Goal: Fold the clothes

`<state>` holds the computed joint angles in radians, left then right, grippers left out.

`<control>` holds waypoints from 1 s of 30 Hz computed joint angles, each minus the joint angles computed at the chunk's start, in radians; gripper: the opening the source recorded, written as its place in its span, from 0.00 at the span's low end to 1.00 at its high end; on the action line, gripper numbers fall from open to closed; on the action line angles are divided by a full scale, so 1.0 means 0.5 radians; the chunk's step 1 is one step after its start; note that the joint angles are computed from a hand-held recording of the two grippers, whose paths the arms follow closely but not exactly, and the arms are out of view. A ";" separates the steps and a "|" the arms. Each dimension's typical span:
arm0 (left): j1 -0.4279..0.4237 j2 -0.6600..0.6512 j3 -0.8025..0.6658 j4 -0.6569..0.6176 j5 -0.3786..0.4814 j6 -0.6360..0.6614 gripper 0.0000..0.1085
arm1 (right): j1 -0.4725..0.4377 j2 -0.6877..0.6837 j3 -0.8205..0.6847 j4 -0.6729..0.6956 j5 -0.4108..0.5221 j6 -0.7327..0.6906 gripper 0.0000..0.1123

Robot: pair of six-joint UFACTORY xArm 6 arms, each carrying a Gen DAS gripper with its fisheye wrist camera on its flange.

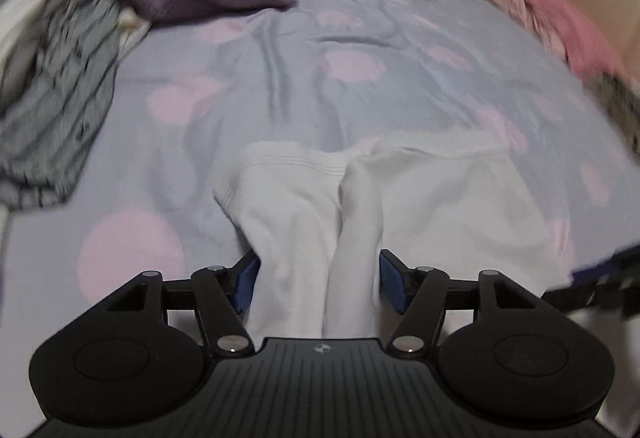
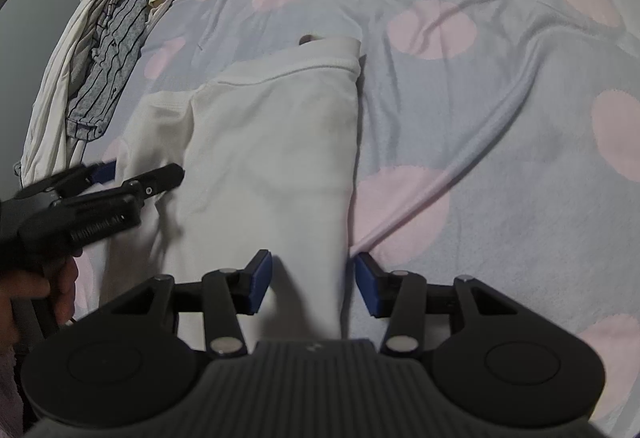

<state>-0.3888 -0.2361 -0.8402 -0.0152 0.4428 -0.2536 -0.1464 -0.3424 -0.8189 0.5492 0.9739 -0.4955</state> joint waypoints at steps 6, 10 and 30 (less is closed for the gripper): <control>-0.014 0.038 -0.021 -0.058 -0.021 0.085 0.52 | 0.023 0.031 -0.021 0.019 -0.055 0.024 0.44; -0.001 0.076 -0.051 -0.245 -0.049 0.213 0.35 | 0.057 0.109 -0.058 0.119 -0.188 -0.005 0.44; -0.121 -0.150 0.028 -0.791 -0.340 0.642 0.13 | 0.230 -0.470 0.382 0.429 -0.894 -0.316 0.12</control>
